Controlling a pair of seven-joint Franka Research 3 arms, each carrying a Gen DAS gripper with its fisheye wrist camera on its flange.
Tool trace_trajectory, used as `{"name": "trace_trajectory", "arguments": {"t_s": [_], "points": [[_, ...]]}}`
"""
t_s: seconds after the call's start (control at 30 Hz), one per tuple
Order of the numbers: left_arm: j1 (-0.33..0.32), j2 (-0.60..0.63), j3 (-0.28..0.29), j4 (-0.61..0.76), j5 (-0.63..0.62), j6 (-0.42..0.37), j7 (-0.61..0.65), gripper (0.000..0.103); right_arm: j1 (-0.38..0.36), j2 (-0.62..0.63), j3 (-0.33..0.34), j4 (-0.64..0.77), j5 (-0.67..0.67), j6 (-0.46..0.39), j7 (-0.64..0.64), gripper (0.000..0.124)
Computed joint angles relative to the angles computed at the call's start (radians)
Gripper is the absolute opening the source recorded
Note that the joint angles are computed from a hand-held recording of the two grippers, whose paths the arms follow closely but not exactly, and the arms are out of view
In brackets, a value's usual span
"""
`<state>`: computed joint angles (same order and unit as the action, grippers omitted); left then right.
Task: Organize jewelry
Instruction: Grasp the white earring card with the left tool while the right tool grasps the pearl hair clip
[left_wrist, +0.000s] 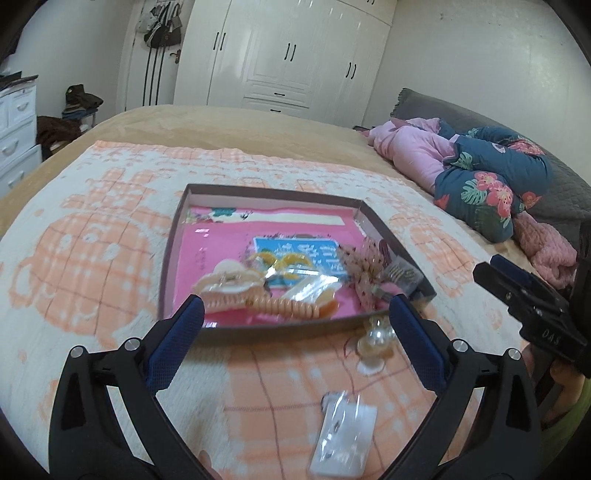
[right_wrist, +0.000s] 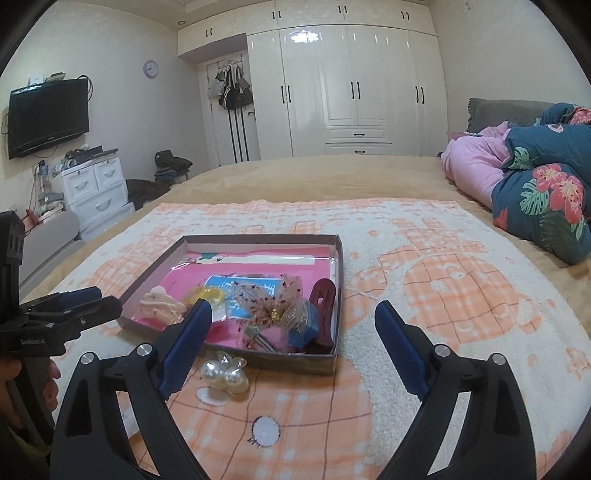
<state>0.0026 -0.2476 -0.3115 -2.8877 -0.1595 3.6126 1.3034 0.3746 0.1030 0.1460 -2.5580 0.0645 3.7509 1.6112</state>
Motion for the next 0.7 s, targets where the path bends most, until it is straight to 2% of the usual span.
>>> {"name": "trace_trajectory", "arguments": {"t_s": [0.07,0.3,0.4,0.5,0.6,0.7], "points": [[-0.014,-0.018,0.015,-0.028,0.018,0.006,-0.018,0.092,0.004,-0.007,0.003,-0.01,0.004,-0.002,-0.003,0.087],[-0.022,-0.053,0.011,-0.094,0.061,-0.005,-0.044,0.092,0.017,-0.029,0.007,-0.033,-0.008,-0.015,-0.017,0.087],[-0.016,-0.06,-0.016,-0.115,0.062,-0.01,-0.033,0.092,0.021,-0.034,0.007,-0.039,-0.017,-0.021,-0.02,0.087],[-0.033,-0.063,-0.013,-0.128,0.088,-0.018,-0.043,0.092,0.014,-0.037,0.006,-0.04,-0.057,-0.041,0.008,0.087],[-0.028,-0.067,-0.043,-0.137,0.086,-0.024,-0.028,0.092,0.023,-0.035,0.008,-0.041,-0.041,-0.057,-0.012,0.087],[-0.043,-0.058,-0.037,-0.138,0.113,-0.034,-0.027,0.092,0.005,-0.028,0.008,-0.033,-0.11,-0.084,0.044,0.087]]}}
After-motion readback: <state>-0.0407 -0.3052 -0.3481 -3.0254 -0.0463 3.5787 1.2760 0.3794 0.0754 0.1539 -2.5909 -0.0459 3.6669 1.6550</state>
